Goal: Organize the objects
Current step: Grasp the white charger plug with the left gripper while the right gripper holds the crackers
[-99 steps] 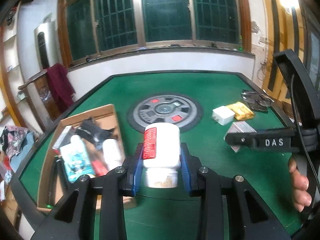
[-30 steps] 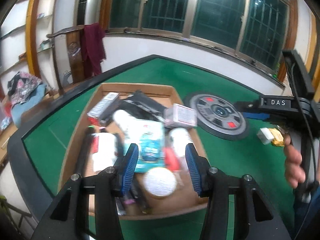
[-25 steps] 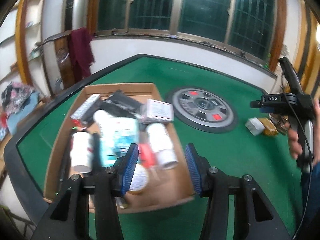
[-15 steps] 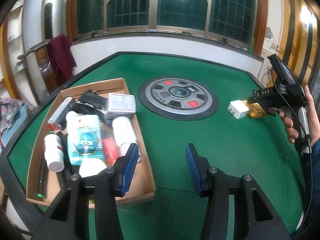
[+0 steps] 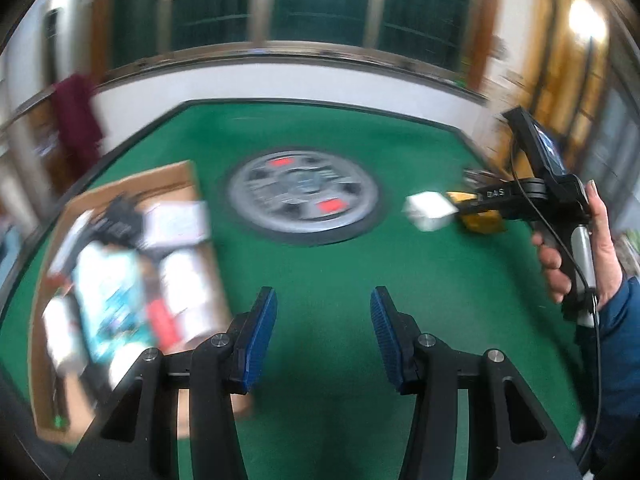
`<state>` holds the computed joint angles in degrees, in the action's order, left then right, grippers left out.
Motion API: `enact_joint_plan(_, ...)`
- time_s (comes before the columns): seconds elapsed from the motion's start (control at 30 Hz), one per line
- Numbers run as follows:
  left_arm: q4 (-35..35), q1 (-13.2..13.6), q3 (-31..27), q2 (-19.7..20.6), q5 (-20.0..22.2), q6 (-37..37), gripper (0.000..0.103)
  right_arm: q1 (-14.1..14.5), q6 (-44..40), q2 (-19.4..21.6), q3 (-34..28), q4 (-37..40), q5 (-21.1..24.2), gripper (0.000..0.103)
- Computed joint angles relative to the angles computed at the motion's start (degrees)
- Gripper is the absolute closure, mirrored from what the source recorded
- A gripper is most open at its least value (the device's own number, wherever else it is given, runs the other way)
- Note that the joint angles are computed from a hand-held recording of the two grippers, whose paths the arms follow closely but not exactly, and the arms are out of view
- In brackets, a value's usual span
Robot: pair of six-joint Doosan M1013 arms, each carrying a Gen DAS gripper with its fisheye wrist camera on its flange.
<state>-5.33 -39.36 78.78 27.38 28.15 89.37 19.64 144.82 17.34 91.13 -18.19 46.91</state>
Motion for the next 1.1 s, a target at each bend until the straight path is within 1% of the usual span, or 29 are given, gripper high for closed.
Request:
enact_joint_plan(0.03, -0.7, -0.5, -2.1, 0.9, 1.4, 2.4, 0.060, -0.2, 0.3, -1.3, 1.5, 1.8, -1.9, 0.062)
enact_joint_plan(0.1, -2.2, -1.4, -5.7, 2.6, 3.3, 6.2, 0.060, 0.1, 0.8, -3.4, 3.9, 4.1, -4.2, 0.062)
enact_joint_plan(0.13, -1.0, -2.2, -7.8, 3.7, 3.6, 6.8, 0.060, 0.0, 1.0, -4.8, 5.5, 4.8, -5.3, 0.062)
enact_joint_plan(0.17, -1.4, -2.5, -8.8, 4.2, 3.6, 9.0, 0.055, 0.2, 1.3, -5.7, 6.5, 5.5, -6.3, 0.062)
enact_joint_plan(0.2, -3.1, -3.1, -10.8, 5.4, 4.6, 14.1, 0.049, 0.2, 1.5, -7.0, 7.9, 6.7, -7.9, 0.062)
enact_joint_plan(0.23, -5.0, -3.4, -12.6, 6.4, 6.3, 18.9, 0.037, 0.0, 1.7, -7.9, 9.1, 7.5, -9.6, 0.062)
enact_joint_plan(0.3, -7.7, -3.8, -16.5, 9.0, 9.5, 26.3, 0.036, 0.0, 3.0, -9.6, 11.2, 7.7, -12.4, 0.062)
enact_joint_plan(0.33, -7.6, -3.9, -18.7, 10.4, 11.7, 27.6, 0.036, -0.3, 2.8, -10.1, 11.9, 8.3, -13.7, 0.062)
enact_joint_plan(0.37, -5.8, -4.2, -22.1, 12.5, 15.2, 27.4, 0.036, -0.7, 2.0, -10.3, 12.3, 9.5, -14.9, 0.062)
enact_joint_plan(0.43, -2.8, -4.5, -25.4, 14.7, 17.1, 26.2, 0.036, -1.5, 1.5, -10.6, 13.0, 10.9, -17.1, 0.062)
enact_joint_plan(0.47, -0.6, -4.8, -27.3, 15.9, 18.1, 24.9, 0.036, -1.8, 0.9, -10.5, 12.9, 11.5, -17.2, 0.062)
enact_joint_plan(0.6, -1.6, -4.7, -33.9, 19.7, 23.5, 27.8, 0.036, -2.6, -5.3, -10.2, 13.1, 17.8, -19.1, 0.062)
enact_joint_plan(0.67, -0.7, -5.0, -36.9, 21.5, 26.2, 29.3, 0.036, -2.9, -6.9, -10.3, 13.2, 19.0, -19.1, 0.062)
enact_joint_plan(0.7, 0.3, -5.2, -37.8, 22.1, 26.8, 28.9, 0.036, -3.0, -7.6, -10.1, 13.1, 19.8, -19.1, 0.062)
enact_joint_plan(0.77, 0.9, -5.2, -40.7, 24.0, 29.5, 29.4, 0.036, -3.4, -9.1, -10.7, 14.0, 21.6, -19.6, 0.061)
enact_joint_plan(0.87, 1.1, -5.4, -43.5, 25.8, 32.5, 28.8, 0.036, -3.5, -8.3, -10.6, 14.2, 21.2, -19.8, 0.061)
enact_joint_plan(0.93, 1.0, -5.5, -43.5, 26.0, 32.7, 27.8, 0.036, -3.6, -8.4, -10.6, 14.3, 21.7, -20.0, 0.061)
enact_joint_plan(0.97, 0.2, -5.5, -42.8, 25.7, 31.8, 26.6, 0.038, -3.6, -8.1, -10.6, 14.3, 21.5, -20.1, 0.061)
enact_joint_plan(1.0, -0.5, -5.4, -42.8, 25.7, 32.2, 25.8, 0.043, -3.6, -7.8, -10.6, 14.3, 21.2, -20.0, 0.061)
enact_joint_plan(1.03, -0.6, -5.4, -42.2, 25.3, 31.8, 24.6, 0.051, -3.5, -7.4, -10.6, 14.3, 20.8, -20.0, 0.061)
enact_joint_plan(1.07, -0.9, -5.4, -40.5, 24.5, 30.4, 22.8, 0.056, -3.5, -6.8, -10.6, 14.3, 20.3, -20.0, 0.061)
enact_joint_plan(1.1, -0.9, -5.3, -39.5, 24.0, 29.7, 21.4, 0.058, -3.5, -6.4, -10.6, 14.3, 20.0, -20.0, 0.061)
